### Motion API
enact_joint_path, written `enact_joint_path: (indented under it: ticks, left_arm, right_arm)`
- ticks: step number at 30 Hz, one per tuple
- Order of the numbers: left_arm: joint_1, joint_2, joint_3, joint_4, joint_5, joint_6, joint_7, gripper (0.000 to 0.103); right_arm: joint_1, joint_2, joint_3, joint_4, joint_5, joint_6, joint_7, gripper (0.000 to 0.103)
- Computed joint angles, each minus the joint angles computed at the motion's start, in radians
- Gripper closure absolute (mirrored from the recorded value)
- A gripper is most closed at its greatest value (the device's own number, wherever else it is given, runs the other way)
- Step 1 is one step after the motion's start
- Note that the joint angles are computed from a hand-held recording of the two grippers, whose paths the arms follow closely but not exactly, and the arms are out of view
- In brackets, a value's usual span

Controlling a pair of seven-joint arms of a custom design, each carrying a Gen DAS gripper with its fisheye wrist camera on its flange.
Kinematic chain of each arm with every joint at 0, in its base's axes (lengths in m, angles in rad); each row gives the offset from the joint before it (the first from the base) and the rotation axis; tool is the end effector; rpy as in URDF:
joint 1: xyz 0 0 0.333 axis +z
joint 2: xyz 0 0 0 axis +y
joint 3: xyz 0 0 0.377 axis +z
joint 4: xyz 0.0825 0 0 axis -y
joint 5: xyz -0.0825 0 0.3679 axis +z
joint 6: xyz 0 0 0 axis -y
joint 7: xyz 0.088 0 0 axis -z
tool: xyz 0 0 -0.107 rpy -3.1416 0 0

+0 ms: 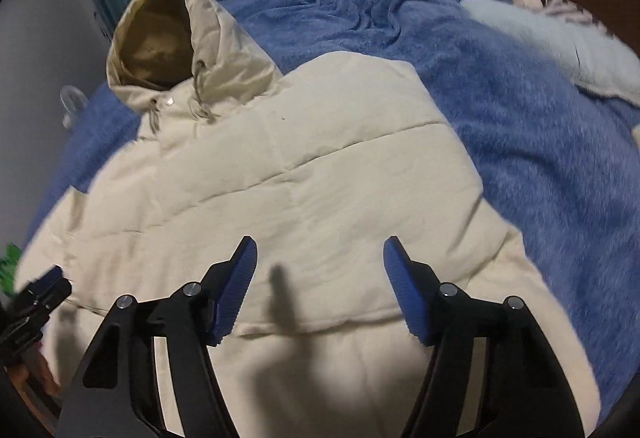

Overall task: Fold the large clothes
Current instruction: 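Lay the sleeve across the jacket chest and open the right tool, then grasp the other sleeve with the left tool and lift it across the body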

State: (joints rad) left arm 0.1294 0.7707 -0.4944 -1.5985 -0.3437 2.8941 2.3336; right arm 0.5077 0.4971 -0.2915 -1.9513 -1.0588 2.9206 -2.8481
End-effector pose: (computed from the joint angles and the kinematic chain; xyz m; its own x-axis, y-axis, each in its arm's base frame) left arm 0.7491 -0.1621 0.3309 -0.5908 -0.7953 0.1357 -0.6590 0.3786 -0.6499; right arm 0.6200 0.2135 0.3234 -0.4788 -0.8527 -0.2092 -0.6291 0.4994 -0.5957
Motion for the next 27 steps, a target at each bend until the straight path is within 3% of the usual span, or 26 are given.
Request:
enact_joint_path:
  ticks: [3, 8, 13, 15, 16, 17, 18, 21, 25, 27]
  left_arm:
    - [-0.045, 0.025, 0.056, 0.024, 0.032, 0.002, -0.037, 0.026]
    - [-0.068, 0.044, 0.083, 0.022, 0.078, 0.027, -0.066, 0.026]
    - [-0.076, 0.066, 0.092, 0.010, 0.128, 0.072, -0.086, 0.026]
    - [-0.080, 0.044, 0.099, -0.025, 0.147, 0.114, -0.103, 0.026]
    - [-0.083, 0.027, 0.107, -0.047, 0.155, 0.136, -0.119, 0.026]
    - [-0.063, 0.007, 0.089, -0.080, 0.157, 0.162, -0.126, 0.026]
    - [-0.036, -0.005, 0.060, -0.101, 0.159, 0.172, -0.129, 0.026]
    - [0.069, -0.050, -0.037, -0.163, 0.145, 0.152, -0.136, 0.021]
    - [0.091, -0.123, -0.024, -0.219, 0.143, 0.143, -0.143, 0.008]
    - [0.088, -0.159, 0.002, -0.252, 0.150, 0.166, -0.147, 0.008]
  right_arm:
    - [-0.015, 0.023, 0.024, 0.018, 0.038, -0.031, -0.071, 0.040]
    - [-0.017, 0.077, 0.058, 0.067, 0.129, -0.126, -0.205, 0.040]
    - [-0.006, 0.109, 0.049, 0.088, 0.194, -0.137, -0.256, 0.039]
    - [0.009, 0.112, 0.044, 0.099, 0.213, -0.173, -0.277, 0.035]
    - [0.013, 0.110, 0.043, 0.100, 0.220, -0.183, -0.282, 0.028]
    - [0.014, 0.108, 0.044, 0.100, 0.225, -0.188, -0.288, 0.014]
    - [0.011, 0.107, 0.048, 0.101, 0.234, -0.189, -0.298, 0.006]
    - [0.004, 0.109, 0.058, 0.107, 0.261, -0.199, -0.335, 0.006]
    - [0.011, 0.114, 0.053, 0.113, 0.273, -0.207, -0.349, 0.006]
    - [0.012, 0.115, 0.050, 0.112, 0.277, -0.202, -0.351, 0.006]
